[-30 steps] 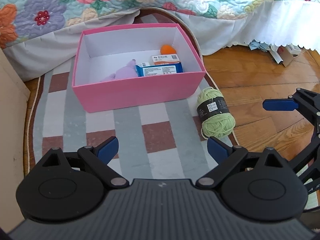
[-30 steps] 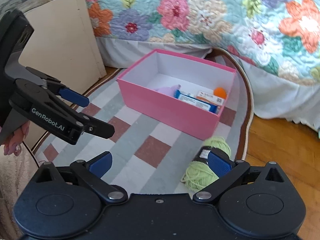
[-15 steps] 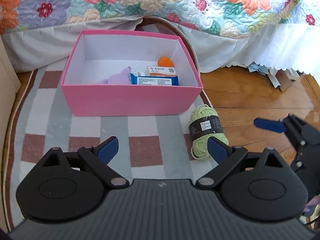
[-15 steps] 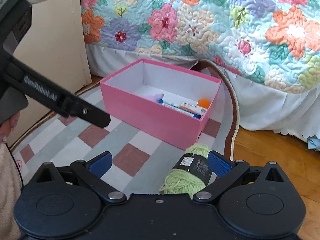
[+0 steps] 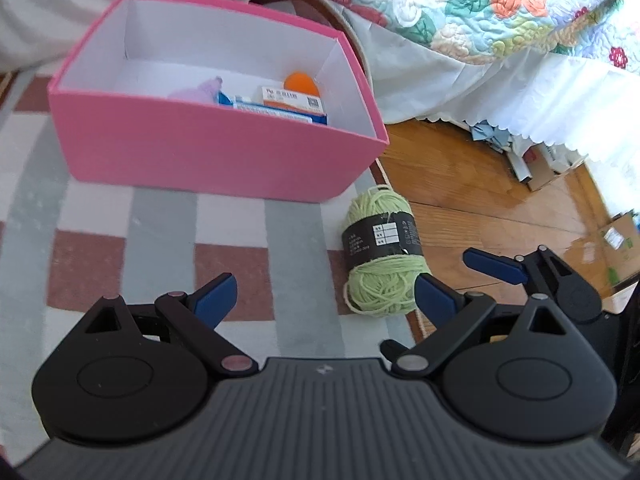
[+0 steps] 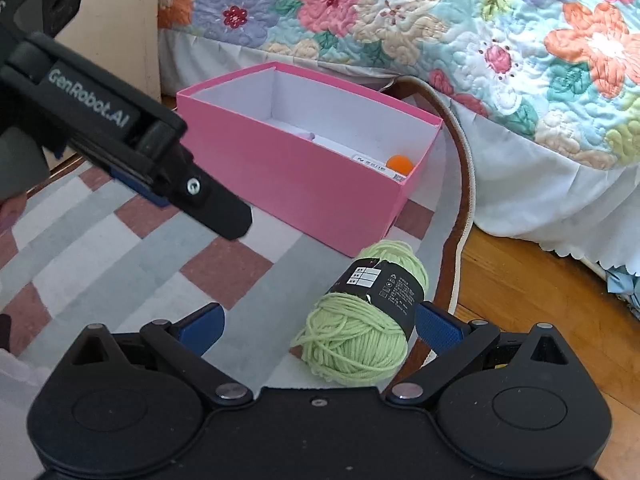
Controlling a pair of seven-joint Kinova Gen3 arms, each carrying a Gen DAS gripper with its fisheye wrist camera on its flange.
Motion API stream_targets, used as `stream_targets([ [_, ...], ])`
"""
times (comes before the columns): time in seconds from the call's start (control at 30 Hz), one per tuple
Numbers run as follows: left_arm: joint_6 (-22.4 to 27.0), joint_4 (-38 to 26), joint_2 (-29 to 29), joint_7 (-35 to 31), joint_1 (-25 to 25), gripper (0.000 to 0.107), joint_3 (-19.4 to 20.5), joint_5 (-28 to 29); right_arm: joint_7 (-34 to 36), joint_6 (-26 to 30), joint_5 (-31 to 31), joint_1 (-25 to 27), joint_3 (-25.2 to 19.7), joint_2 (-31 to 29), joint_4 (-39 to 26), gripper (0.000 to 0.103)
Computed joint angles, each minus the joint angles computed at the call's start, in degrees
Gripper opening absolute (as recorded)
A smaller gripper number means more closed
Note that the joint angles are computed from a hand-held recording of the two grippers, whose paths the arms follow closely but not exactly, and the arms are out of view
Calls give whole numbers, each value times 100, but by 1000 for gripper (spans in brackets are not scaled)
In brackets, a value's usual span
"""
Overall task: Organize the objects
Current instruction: 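Withdraw the left tool from the box toward the green yarn ball, then lower the left gripper around the green yarn ball and close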
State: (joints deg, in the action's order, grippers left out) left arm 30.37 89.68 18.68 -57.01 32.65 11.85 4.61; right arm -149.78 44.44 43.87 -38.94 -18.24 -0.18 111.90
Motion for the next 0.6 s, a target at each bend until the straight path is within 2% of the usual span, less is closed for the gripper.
stream_targets([
  [0.2,-353,121,281,-665,-435,96,411,681,-832,-174,527,-4,55,113,263,103],
  [0.33,-649,156,471,-1148,-644,96,658,1090,-923,-591,377,134,213,116,415,103],
  [0.47,-586,-59,705,-1272,-605,95,628,1245,-1072,-1058,266,303,310,77,626,103],
  [0.6,-789,-62,929,-1620,-828,95,917,1580,-1232,-1519,257,488,399,110,820,103],
])
